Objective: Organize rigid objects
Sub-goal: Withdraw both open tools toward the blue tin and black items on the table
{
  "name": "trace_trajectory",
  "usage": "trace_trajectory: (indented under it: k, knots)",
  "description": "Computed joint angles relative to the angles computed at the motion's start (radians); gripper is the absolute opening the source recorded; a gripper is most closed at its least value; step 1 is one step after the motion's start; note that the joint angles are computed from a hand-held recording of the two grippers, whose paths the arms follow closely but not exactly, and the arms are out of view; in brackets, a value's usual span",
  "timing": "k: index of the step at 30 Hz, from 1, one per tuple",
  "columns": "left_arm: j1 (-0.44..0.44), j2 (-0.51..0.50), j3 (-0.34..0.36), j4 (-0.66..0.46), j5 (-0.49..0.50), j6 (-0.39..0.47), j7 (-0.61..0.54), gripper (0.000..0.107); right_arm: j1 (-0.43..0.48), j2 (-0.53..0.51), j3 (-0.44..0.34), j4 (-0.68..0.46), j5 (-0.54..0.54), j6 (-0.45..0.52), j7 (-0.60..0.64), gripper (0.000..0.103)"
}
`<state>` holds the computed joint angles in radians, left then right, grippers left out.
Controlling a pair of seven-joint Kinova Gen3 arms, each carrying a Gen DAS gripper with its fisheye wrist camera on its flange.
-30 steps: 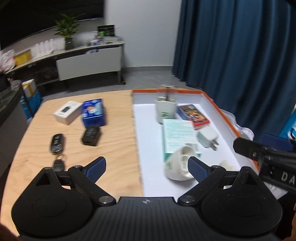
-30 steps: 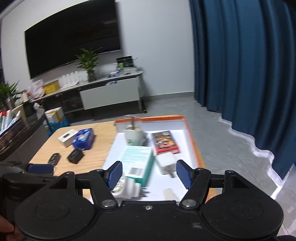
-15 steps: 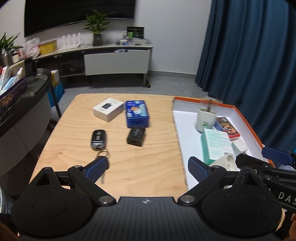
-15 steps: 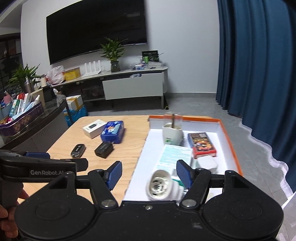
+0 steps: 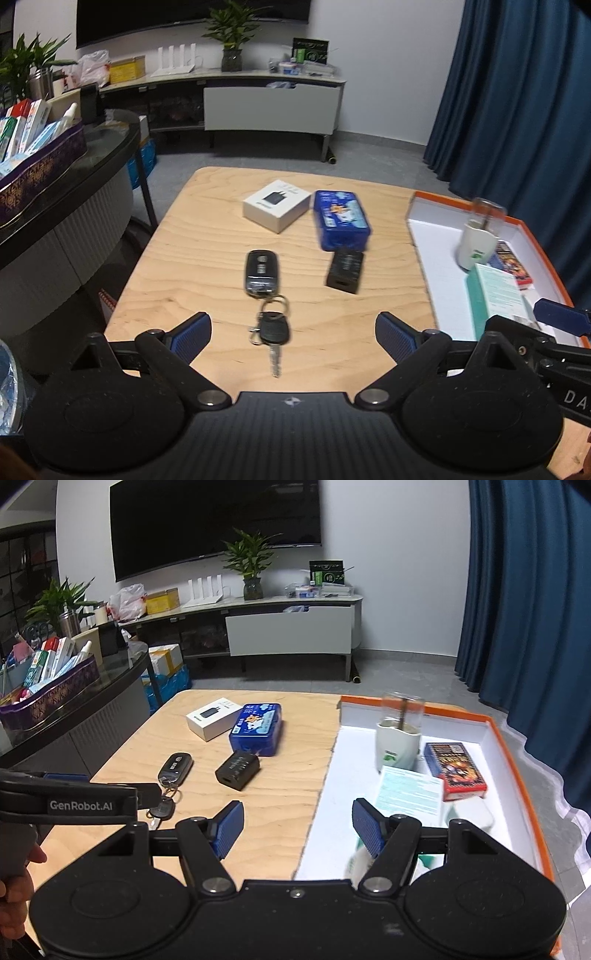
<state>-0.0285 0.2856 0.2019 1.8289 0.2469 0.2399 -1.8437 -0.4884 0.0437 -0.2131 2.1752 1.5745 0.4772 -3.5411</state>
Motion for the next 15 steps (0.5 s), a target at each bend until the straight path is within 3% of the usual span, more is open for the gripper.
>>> trace_trajectory:
  k: [15]
  knots:
    - [0.029, 0.093, -0.089, -0.182, -0.078, 0.124, 0.047, 0.098, 0.020, 0.084, 0.055, -0.133, -0.157, -0.093, 0.205, 0.078]
